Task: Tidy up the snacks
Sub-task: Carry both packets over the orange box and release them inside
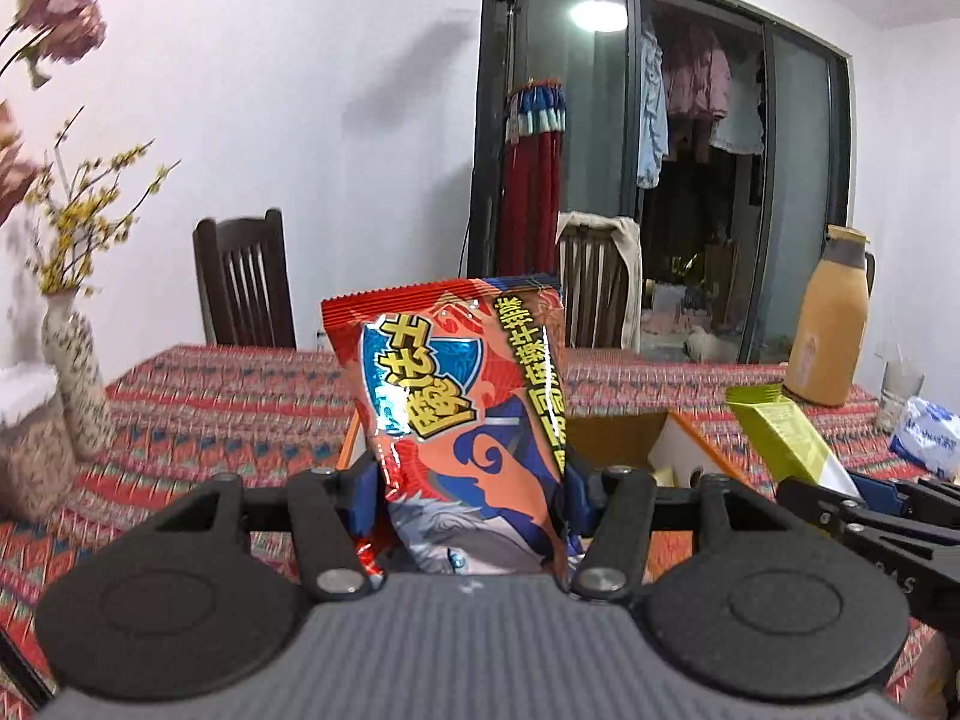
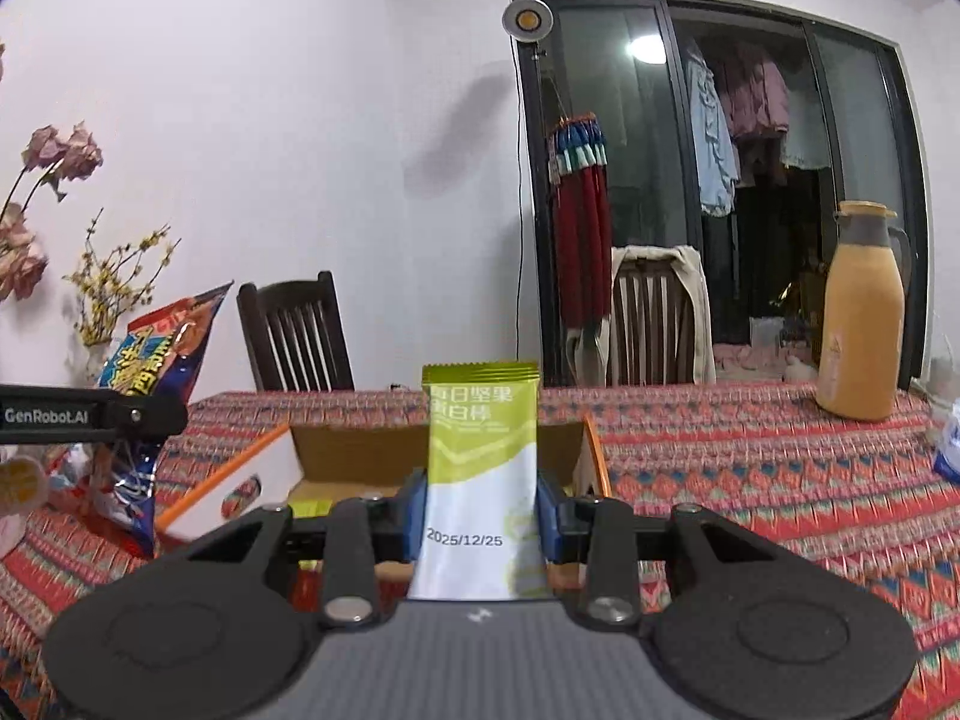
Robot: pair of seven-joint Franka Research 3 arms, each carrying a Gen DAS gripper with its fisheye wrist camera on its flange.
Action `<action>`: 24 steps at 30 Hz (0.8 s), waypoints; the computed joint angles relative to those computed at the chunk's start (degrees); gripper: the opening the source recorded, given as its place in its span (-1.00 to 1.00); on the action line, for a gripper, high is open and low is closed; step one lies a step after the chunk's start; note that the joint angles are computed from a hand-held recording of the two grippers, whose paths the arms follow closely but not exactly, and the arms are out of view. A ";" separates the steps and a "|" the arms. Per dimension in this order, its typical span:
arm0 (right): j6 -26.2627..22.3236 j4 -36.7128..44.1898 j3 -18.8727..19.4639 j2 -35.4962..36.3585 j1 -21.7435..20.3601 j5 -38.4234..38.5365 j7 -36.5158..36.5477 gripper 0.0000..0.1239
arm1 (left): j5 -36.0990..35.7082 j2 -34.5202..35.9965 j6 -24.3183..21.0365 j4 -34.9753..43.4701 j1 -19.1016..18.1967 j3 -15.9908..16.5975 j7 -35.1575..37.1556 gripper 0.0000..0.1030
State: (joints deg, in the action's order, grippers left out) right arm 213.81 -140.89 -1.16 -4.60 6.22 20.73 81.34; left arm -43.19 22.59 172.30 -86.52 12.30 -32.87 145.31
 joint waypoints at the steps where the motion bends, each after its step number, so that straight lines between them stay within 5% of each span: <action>1: -0.32 1.56 -0.10 0.99 -0.12 -0.11 -0.05 -0.43 | 1.50 1.05 0.09 1.66 -1.48 1.12 -1.44 0.13; 7: -2.83 10.65 -0.43 7.08 -0.95 -0.43 -0.80 -0.43 | 13.71 8.55 -0.80 12.94 -9.32 7.54 -13.65 0.13; 15: -4.81 19.09 -0.25 15.60 -2.51 -0.18 0.70 -0.43 | 28.18 21.74 -4.19 31.43 -19.76 20.07 -32.49 0.13; 19: -6.39 19.49 0.09 16.36 -3.72 -2.09 2.29 -0.43 | 33.07 27.37 -8.29 39.18 -20.96 22.22 -37.40 0.13; 24: -8.63 20.57 -0.67 17.19 -2.42 -0.31 -0.42 -0.43 | 36.09 27.79 -8.69 38.72 -18.87 18.79 -37.93 0.13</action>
State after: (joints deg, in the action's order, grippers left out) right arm 205.18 -120.33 -1.83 12.60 3.79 20.42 80.91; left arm -7.10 50.38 163.61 -47.80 -6.57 -14.08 107.38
